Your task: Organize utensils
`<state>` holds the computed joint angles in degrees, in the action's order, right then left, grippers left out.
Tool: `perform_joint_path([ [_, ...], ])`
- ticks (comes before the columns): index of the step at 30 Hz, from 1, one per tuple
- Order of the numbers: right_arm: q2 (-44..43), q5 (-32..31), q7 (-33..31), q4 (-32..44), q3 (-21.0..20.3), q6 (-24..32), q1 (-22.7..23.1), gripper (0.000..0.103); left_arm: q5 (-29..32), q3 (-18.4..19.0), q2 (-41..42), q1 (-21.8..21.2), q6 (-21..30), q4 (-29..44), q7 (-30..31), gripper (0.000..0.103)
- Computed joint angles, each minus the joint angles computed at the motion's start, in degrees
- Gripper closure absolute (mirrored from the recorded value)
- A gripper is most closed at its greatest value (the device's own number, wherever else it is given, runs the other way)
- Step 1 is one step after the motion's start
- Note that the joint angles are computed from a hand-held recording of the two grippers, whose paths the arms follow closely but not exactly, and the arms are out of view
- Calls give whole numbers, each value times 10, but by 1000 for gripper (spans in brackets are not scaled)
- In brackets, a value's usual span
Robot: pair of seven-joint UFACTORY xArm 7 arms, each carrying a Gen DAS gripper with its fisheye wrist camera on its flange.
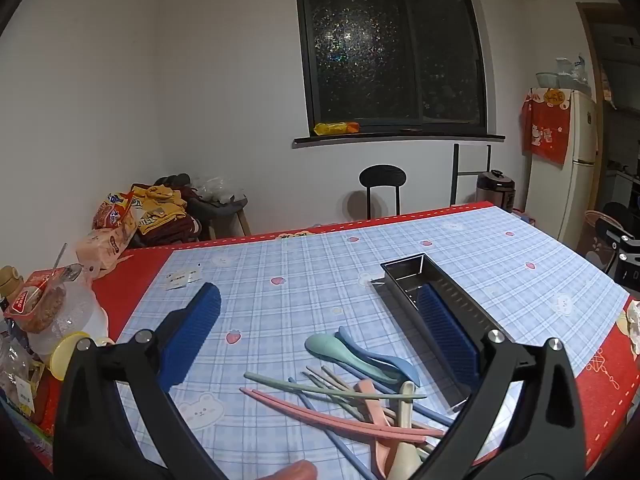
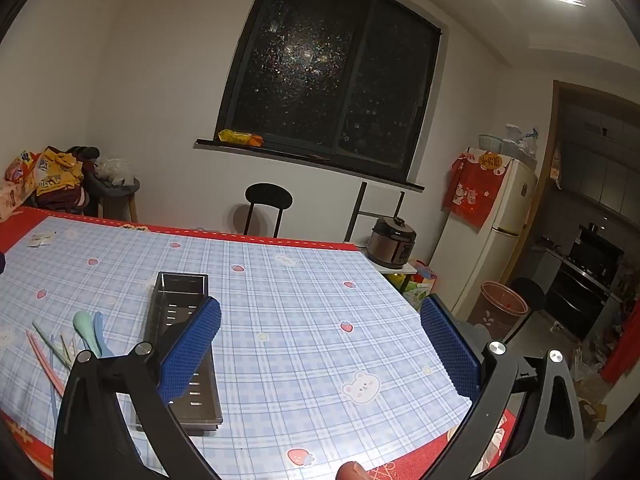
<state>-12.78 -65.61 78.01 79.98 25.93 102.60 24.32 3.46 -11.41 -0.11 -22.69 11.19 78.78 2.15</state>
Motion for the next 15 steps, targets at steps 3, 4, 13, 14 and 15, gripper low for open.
perform_joint_path([
  [3,-1,-1,-4,0,0,0,0,5,6,0,0,0,-1,0,-6,5],
  [4,-1,-1,-4,0,0,0,0,5,6,1,-1,0,-1,-1,-6,5],
  [13,0,-1,2,-9,-2,-14,-2,5,3,0,1,0,3,2,-1,5],
  [14,0,-1,2,-9,-3,-14,-2,5,4,1,1,0,3,2,-1,5],
  [15,-1,0,-1,-6,-3,-14,-1,5,3,1,-6,0,2,-5,-1,5],
])
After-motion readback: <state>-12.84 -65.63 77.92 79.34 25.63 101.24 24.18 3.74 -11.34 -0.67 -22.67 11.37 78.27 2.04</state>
